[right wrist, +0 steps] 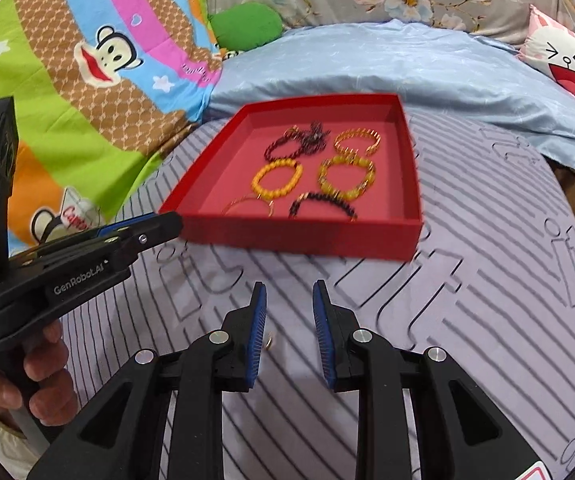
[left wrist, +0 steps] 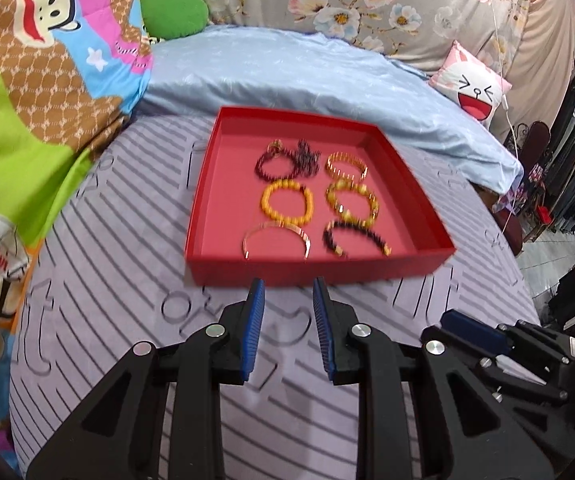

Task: Organize jewelry
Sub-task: 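Withdraw both tools from the tray toward the gold hoop earrings, then grasp one gold hoop earring with the right tool while the left grasps the other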

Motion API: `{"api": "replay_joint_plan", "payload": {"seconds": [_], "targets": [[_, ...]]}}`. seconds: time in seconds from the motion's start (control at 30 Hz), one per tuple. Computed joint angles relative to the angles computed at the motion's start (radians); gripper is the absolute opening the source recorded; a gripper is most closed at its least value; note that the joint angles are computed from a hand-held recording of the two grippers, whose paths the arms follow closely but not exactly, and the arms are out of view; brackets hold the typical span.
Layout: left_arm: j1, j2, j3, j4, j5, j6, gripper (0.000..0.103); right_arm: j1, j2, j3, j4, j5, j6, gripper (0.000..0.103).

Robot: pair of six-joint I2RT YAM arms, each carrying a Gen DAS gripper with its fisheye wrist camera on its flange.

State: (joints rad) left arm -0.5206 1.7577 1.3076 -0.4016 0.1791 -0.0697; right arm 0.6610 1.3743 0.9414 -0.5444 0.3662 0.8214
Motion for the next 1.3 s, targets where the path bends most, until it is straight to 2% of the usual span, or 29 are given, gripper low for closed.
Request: {"api": "replay_joint_plan", "payload": {"seconds": [0.4, 1.17, 1.3], "targets": [[0.013, -0.075, -0.157, 0.018, -0.027, 0.008, 0.024, 0.077, 0.093, -0.006, 0.052, -0.016, 0.063, 0.024], [0.033, -0.062, -0.209, 0.022, -0.018, 0.017, 0.024, 0.045, 0.203, 0.02, 0.093, -0.017, 0.024, 0.024], [0.027, -0.059, -0.204, 0.018, -0.018, 0.016, 0.024, 0.055, 0.232, 0.05, 0.058, 0.021, 0.008, 0.016]]}}
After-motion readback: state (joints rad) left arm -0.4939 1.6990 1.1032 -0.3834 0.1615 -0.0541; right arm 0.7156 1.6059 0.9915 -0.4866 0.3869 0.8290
